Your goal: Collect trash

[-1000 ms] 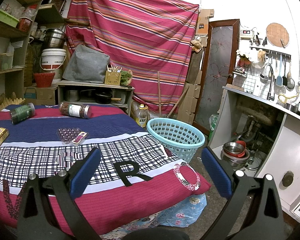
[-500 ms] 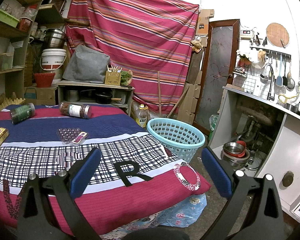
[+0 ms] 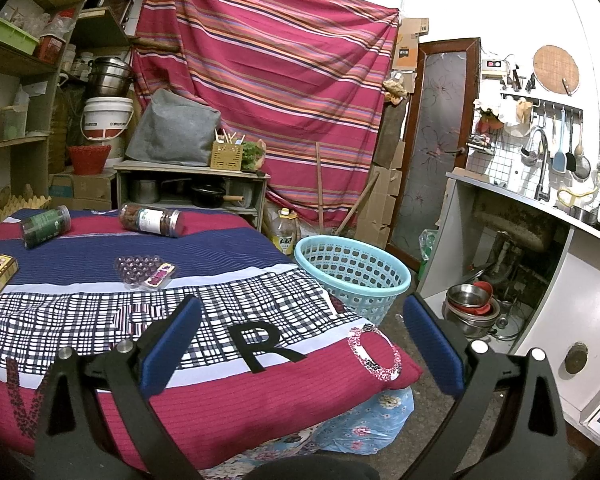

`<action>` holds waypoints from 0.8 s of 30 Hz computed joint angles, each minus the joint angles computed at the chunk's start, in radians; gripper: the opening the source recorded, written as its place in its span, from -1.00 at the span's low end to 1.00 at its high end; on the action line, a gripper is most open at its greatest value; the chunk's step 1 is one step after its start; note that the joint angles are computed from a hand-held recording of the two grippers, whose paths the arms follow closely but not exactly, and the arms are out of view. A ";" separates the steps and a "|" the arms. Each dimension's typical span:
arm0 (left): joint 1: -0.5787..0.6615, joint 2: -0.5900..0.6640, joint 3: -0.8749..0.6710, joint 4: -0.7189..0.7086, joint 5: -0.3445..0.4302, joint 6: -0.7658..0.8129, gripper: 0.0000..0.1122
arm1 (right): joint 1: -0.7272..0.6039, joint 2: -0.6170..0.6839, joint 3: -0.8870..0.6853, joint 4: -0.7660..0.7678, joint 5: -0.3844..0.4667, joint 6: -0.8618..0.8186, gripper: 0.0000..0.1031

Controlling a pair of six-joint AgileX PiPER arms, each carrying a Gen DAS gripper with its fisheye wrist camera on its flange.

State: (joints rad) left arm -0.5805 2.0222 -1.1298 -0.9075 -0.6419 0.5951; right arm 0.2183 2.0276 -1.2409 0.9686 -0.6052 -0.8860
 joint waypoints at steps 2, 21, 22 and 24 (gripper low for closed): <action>-0.001 0.001 -0.001 -0.002 -0.001 0.001 0.74 | 0.000 0.001 0.000 -0.003 -0.003 0.001 0.91; -0.007 0.001 -0.002 -0.012 -0.002 0.008 0.74 | 0.000 0.000 0.000 -0.002 -0.001 -0.001 0.91; -0.006 0.000 -0.001 -0.009 0.000 0.005 0.74 | 0.000 0.000 0.000 -0.002 -0.002 -0.001 0.91; -0.006 0.000 -0.001 -0.008 0.000 0.005 0.74 | 0.000 0.000 0.000 -0.003 -0.002 -0.001 0.91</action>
State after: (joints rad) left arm -0.5861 2.0227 -1.1312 -0.9156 -0.6416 0.6003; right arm 0.2180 2.0275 -1.2410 0.9659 -0.6070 -0.8871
